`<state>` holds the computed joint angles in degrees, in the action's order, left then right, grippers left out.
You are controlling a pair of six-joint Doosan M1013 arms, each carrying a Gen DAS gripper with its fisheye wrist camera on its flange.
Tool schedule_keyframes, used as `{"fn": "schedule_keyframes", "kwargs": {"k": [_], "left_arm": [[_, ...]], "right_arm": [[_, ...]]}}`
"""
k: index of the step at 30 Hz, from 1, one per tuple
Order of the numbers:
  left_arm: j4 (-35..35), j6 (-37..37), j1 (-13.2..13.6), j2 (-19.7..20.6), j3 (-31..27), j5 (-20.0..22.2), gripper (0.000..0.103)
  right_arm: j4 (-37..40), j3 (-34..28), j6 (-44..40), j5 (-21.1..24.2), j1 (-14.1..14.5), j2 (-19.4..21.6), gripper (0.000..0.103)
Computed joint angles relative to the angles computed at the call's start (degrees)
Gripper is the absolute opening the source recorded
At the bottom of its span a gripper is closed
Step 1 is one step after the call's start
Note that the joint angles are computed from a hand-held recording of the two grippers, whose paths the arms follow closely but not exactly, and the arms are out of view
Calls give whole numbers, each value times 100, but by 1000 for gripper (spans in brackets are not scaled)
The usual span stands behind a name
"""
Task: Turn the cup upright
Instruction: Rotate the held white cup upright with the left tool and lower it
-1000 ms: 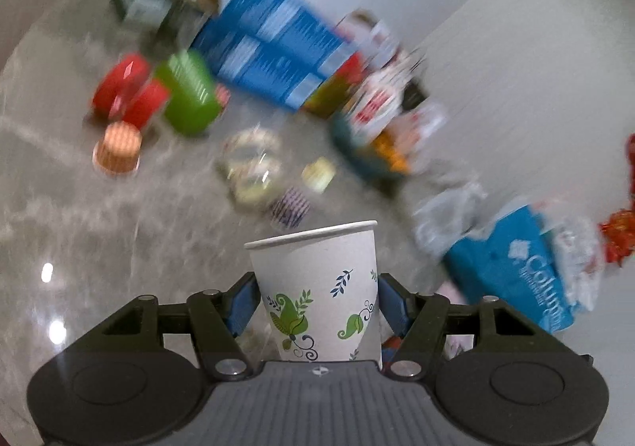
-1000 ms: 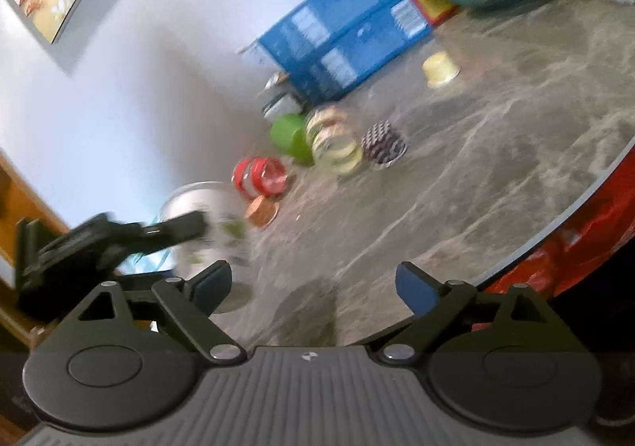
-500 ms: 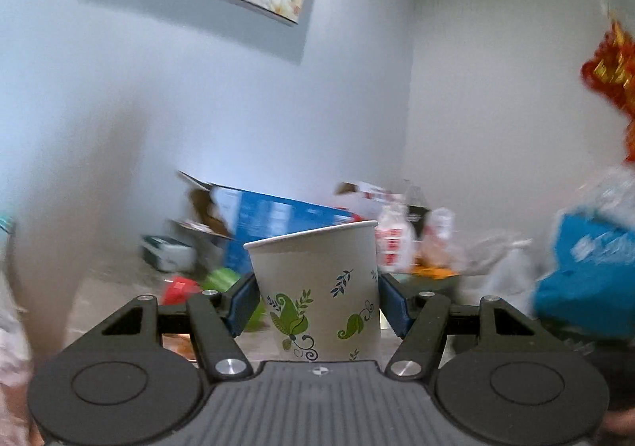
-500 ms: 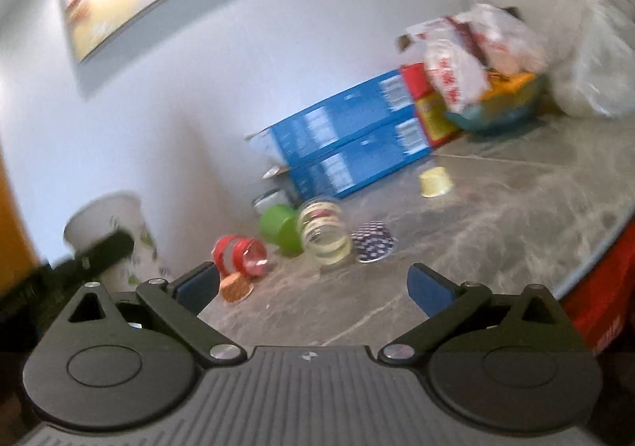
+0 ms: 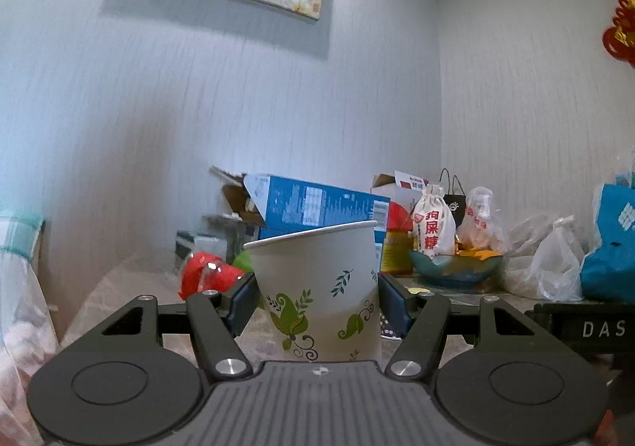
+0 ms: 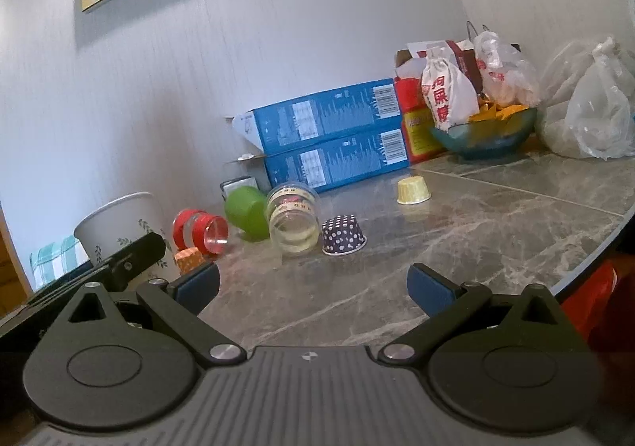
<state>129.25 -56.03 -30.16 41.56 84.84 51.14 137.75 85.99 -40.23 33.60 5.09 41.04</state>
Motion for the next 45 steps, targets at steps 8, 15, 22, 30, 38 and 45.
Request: {"fn": "schedule_keyframes", "kwargs": {"k": [8, 15, 22, 30, 38, 45], "left_arm": [[-246, 395, 21, 44, -46, -18, 68], [-199, 541, 23, 102, -102, -69, 68], [-190, 816, -3, 189, -178, 54, 68], [-440, 1526, -58, 272, -295, 140, 68], [-578, 1580, -55, 262, -316, 40, 68], [-1071, 1923, -43, 215, -402, -290, 68]], "right_arm": [[-136, 80, 48, 85, 4, -22, 102], [-239, 246, 156, 261, -30, -51, 102], [-193, 445, 350, 430, -98, -104, 102], [-192, 498, 364, 536, -127, -110, 102], [-277, 475, 446, 565, -137, -75, 102], [-304, 488, 508, 564, -139, -82, 102]]}}
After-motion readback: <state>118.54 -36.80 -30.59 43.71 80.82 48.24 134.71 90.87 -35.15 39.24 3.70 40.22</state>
